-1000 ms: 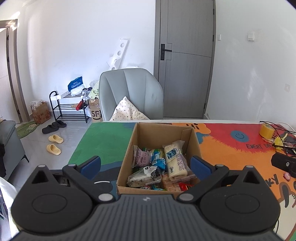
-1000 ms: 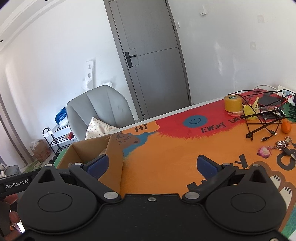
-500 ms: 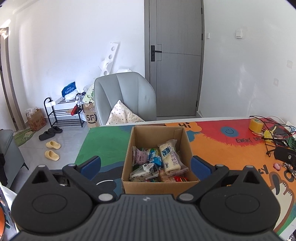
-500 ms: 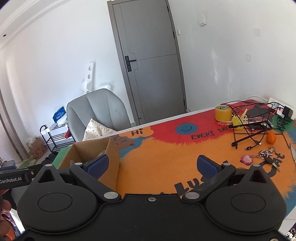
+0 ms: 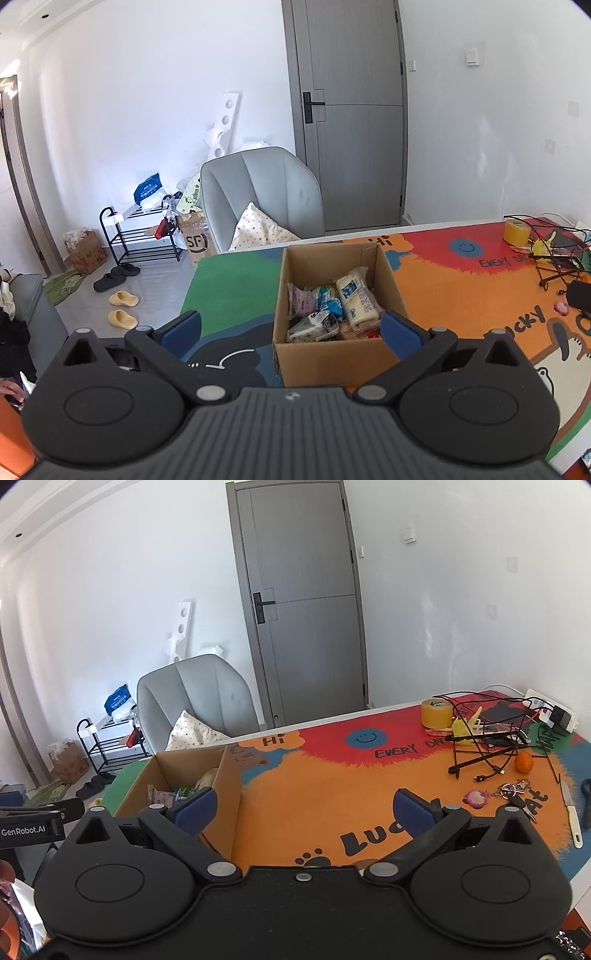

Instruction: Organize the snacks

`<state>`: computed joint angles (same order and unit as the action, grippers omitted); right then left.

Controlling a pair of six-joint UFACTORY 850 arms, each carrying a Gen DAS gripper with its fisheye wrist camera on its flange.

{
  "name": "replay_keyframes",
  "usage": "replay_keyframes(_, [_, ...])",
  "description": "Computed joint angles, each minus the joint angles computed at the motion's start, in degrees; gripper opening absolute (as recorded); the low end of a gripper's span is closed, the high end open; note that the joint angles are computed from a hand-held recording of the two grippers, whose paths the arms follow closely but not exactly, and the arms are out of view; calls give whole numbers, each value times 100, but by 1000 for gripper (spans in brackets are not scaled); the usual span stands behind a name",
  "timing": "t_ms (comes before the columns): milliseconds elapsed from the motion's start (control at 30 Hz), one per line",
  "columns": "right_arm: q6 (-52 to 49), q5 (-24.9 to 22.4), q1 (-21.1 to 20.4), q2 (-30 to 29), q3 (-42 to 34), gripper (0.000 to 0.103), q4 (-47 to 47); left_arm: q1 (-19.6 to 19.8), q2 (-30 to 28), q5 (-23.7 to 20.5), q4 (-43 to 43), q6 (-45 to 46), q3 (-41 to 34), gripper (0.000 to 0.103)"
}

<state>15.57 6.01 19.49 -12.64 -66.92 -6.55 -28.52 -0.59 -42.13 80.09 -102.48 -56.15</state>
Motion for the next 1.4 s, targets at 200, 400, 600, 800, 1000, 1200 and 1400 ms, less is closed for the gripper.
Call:
replay_keyframes(200, [911, -99, -11, 127, 112, 103, -905, 3, 223, 159, 30, -112, 247, 103])
replay_keyframes(400, [366, -111, 18, 148, 114, 103, -396, 102, 259, 328, -80, -121, 292, 103])
replay_keyframes(600, [-822, -104, 50, 135, 117, 103, 822, 131, 309, 355, -36, -199, 324, 103])
replay_keyframes(800, [-1348, -136, 38, 125, 102, 103, 1389, 137, 331, 372, 22, -291, 344, 103])
replay_keyframes(1000, [-939, -156, 38, 139, 109, 103, 958, 127, 387, 379, 75, -320, 396, 103])
replay_keyframes(1200, [-587, -159, 63, 134, 101, 103, 539, 151, 406, 442, 65, -294, 413, 103])
replay_keyframes(1400, [-414, -194, 83, 116, 74, 103, 358, 158, 442, 444, 106, -346, 439, 103])
